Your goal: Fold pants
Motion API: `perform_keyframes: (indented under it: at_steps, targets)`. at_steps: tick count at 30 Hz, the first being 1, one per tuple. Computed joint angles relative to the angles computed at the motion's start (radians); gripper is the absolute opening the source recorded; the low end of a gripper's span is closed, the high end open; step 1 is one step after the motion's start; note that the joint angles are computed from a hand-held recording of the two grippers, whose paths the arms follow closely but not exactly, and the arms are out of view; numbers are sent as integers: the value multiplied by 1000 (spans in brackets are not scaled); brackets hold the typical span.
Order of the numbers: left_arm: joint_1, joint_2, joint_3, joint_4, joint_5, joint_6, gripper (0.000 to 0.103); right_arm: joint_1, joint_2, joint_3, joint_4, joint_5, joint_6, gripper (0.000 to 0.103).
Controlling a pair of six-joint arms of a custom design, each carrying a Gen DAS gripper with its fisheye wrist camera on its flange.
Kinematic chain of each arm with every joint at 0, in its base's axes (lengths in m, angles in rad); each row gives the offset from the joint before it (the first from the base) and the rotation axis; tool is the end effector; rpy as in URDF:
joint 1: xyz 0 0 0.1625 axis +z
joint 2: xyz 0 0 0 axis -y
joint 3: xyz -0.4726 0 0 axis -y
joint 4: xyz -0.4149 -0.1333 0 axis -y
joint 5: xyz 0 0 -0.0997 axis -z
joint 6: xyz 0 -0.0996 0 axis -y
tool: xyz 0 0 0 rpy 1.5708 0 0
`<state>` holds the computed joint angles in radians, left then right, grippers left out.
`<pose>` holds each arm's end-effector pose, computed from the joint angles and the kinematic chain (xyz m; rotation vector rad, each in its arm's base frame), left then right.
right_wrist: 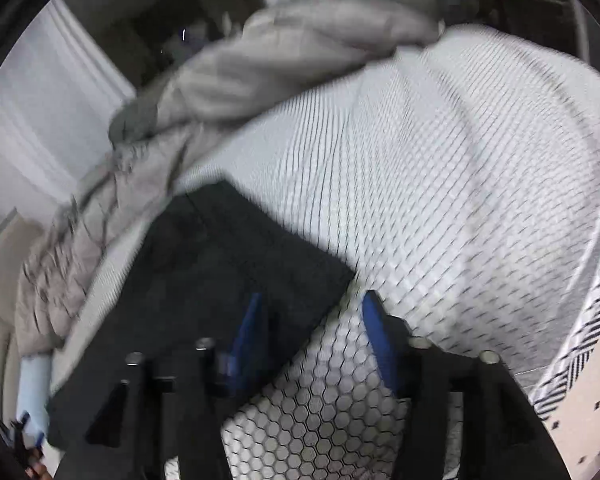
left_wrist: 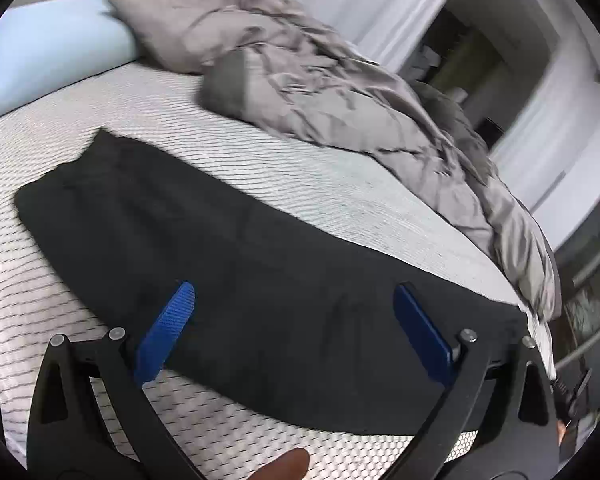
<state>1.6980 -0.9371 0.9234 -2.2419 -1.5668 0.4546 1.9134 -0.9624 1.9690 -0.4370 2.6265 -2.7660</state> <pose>0.2385 -0.8112 0.5349 0.4523 2.7506 -0.9503 0.2050 -0.4360 0.0893 -0.6858 -2.0335 1.4661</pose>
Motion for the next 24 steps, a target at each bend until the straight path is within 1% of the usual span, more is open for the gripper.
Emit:
perform_keyframes:
  at_steps: [1,2,3,4,5,6,8,9,10,12,13,14,15,18,19,20,21,22,23,24]
  targets:
    - [-9,-9,32,-18,3,16,100,11,-28,36,-86,-5,-54,57]
    - [-17,-15,58,-31,4,28,102,14,-42,54,-130,-14,-81,58]
    - [-24,-19,78,-40,-1,41,102,13,-55,66,-153,-30,-93,60]
    - [-33,-28,112,-53,-4,58,102,13,-58,65,-142,-39,-93,64]
    - [-40,-33,129,-51,1,68,102,3,-59,45,-90,-65,-90,66]
    - [-44,-37,148,-53,-5,86,102,-2,-54,26,-54,-76,-91,71]
    - [-60,-34,178,-45,5,132,102,-18,-39,-45,50,-95,-138,75]
    - [-64,-31,187,-44,14,151,102,-32,-30,-89,102,-107,-159,78]
    - [-70,-24,201,-53,28,165,102,-41,-18,-124,147,-122,-170,79]
    - [-71,-2,193,-42,53,168,102,-69,9,-208,244,-167,-205,79]
    - [-75,19,178,-23,88,158,102,-79,29,-260,293,-170,-232,80]
    - [-80,32,169,-10,121,147,102,-89,51,-295,306,-176,-261,80]
    - [-81,45,155,8,141,138,102,-106,69,-340,343,-190,-292,81]
    - [-80,57,149,7,143,147,102,-147,149,-502,491,-170,-319,81]
    - [-80,58,151,4,143,151,102,-157,165,-533,531,-174,-318,80]
    - [-81,57,154,-1,143,152,102,-164,192,-582,599,-174,-309,74]
    - [-82,58,158,-3,147,153,102,-168,207,-607,644,-180,-311,50]
    - [-79,67,139,9,147,157,102,-166,225,-635,678,-175,-322,48]
    - [-78,68,135,10,146,157,102,-150,241,-647,671,-129,-362,45]
    - [-75,70,127,16,142,157,102,-138,242,-646,645,-107,-404,22]
